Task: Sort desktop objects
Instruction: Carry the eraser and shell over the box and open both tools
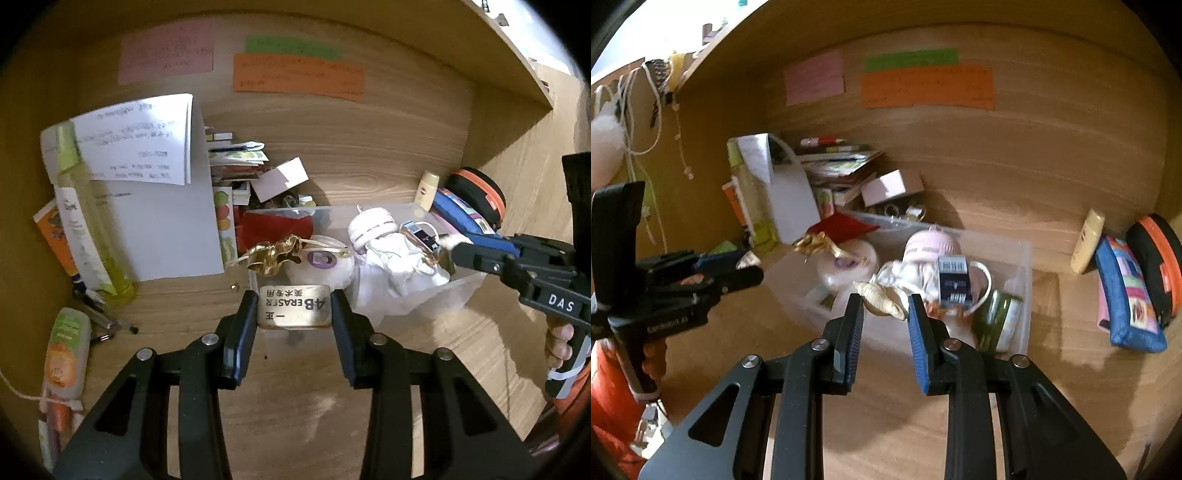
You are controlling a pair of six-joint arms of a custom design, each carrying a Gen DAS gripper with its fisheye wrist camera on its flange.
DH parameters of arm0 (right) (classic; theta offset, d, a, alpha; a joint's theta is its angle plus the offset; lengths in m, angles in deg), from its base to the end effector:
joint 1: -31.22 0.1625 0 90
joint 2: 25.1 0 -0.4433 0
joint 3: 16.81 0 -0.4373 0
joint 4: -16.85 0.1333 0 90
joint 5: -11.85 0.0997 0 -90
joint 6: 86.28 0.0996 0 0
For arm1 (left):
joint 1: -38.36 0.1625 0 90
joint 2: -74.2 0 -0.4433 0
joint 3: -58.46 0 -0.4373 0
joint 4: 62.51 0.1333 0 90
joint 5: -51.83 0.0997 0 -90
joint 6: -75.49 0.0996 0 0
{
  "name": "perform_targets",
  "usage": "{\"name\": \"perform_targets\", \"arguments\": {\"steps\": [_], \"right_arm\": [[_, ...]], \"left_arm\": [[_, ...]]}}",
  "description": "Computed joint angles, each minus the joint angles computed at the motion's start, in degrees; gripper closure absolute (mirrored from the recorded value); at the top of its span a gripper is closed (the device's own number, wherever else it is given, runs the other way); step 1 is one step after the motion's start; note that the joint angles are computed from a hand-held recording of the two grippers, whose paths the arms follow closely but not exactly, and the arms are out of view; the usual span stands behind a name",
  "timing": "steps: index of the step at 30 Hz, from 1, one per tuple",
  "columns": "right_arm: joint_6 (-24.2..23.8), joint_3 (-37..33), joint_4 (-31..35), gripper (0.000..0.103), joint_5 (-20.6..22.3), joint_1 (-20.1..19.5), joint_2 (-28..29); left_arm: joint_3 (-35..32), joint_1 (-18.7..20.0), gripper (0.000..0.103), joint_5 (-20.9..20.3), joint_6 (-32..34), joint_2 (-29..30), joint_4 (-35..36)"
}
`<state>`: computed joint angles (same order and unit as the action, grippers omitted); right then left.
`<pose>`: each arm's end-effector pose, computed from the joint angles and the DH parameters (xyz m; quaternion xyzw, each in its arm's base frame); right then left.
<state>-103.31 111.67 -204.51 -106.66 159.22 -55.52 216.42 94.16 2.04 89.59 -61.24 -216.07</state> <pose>0.3461 -0.3037 -0.0644 0.3664 -0.8561 0.3160 0.1814 0.0436 -0.2874 0.3141 0.2499 0.8518 -0.3803 0.2595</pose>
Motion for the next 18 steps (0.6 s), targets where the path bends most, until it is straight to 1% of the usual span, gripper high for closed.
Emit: {"name": "perform_targets", "arguments": {"steps": [2, 4, 8, 10, 14, 18], "right_arm": [[-0.14, -1.11, 1.15, 0.081, 0.2, -0.24, -0.03], [-0.76, -2.67, 1.56, 0.081, -0.54, -0.37, 0.48], [0.07, -5.05, 4.43, 0.081, 0.2, -1.37, 0.85], [0.1, -6.75, 6.18, 0.081, -0.11, -1.68, 1.75], [-0.05, -8.89, 8.42, 0.081, 0.09, -2.38, 3.19], [-0.14, -11.03, 9.6, 0.081, -0.2, -3.01, 4.72]], "left_arm": [[-0.86, 1.96, 0.064, -1.86, 0.65, 3.43, -2.72], [-1.47, 3.37, 0.064, -2.97, 1.51, 6.5, -5.01], [-2.24, 5.19, 0.064, -3.61, 2.92, 10.76, -7.87], [-2.67, 6.07, 0.064, -4.33, 3.22, 12.1, -8.61], [-2.96, 6.56, 0.064, -5.0, 3.91, 13.43, -10.04], [-3.07, 6.81, 0.064, -4.88, 4.9, 15.0, -11.64]]}}
